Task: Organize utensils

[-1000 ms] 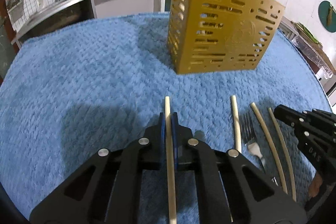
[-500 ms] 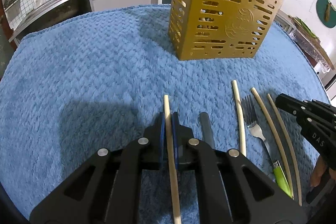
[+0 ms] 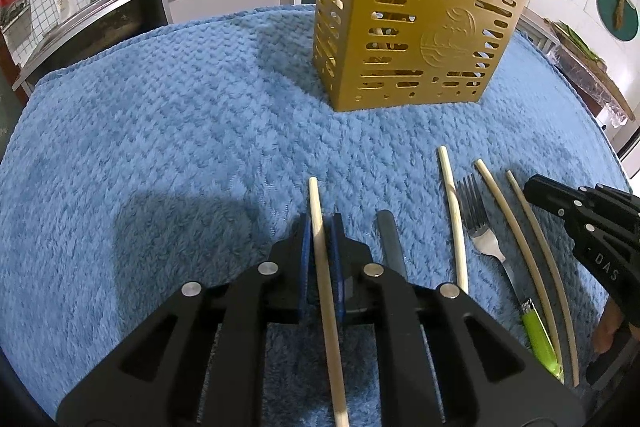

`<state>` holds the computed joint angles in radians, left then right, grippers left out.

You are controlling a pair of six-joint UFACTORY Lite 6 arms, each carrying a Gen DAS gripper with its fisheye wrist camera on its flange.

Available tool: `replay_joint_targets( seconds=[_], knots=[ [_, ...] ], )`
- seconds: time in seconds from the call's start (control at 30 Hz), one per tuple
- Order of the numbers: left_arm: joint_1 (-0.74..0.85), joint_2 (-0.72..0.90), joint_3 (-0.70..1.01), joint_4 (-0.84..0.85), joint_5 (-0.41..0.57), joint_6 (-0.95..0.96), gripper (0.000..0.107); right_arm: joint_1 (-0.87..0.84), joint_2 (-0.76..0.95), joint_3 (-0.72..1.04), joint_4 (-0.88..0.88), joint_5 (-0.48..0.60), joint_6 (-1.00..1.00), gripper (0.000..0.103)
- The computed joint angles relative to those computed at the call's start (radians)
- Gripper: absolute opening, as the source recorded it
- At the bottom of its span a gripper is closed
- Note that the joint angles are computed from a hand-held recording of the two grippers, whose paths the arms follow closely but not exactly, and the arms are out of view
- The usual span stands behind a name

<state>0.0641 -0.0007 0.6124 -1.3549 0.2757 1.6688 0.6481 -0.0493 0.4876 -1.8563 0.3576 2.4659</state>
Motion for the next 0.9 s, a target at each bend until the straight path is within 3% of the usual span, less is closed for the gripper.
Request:
replay_joint_targets(
  seconds=[0.27,0.47,0.6,0.73,0.9],
  knots=[
    [0.018,0.001,-0.006,-0.04,0.021,0.047,0.01,-0.01,-0.03,-0.022,0.044,-0.003,-0.044,0.004],
    [0.006,-0.023,-0.044,-0.139,0.032,0.179,0.028,0.008,-0.005,-0.024,0.014,0.023,0.001,0.004],
    [0.018,-0.031,-0.058,-0.195,0.053,0.229,0.028,0.004,-0.012,-0.035,-0.021,0.025,0.038,0.004],
    [0.065,-0.011,-0.037,-0.138,0.109,0.168,0.028,0.008,-0.012,-0.031,-0.006,0.037,0.032,0.004],
    [0.058,-0.048,-0.055,-0.151,0.075,0.153,0.028,0.019,0.013,-0.004,0.029,0.037,-0.005,0.004]
  ],
)
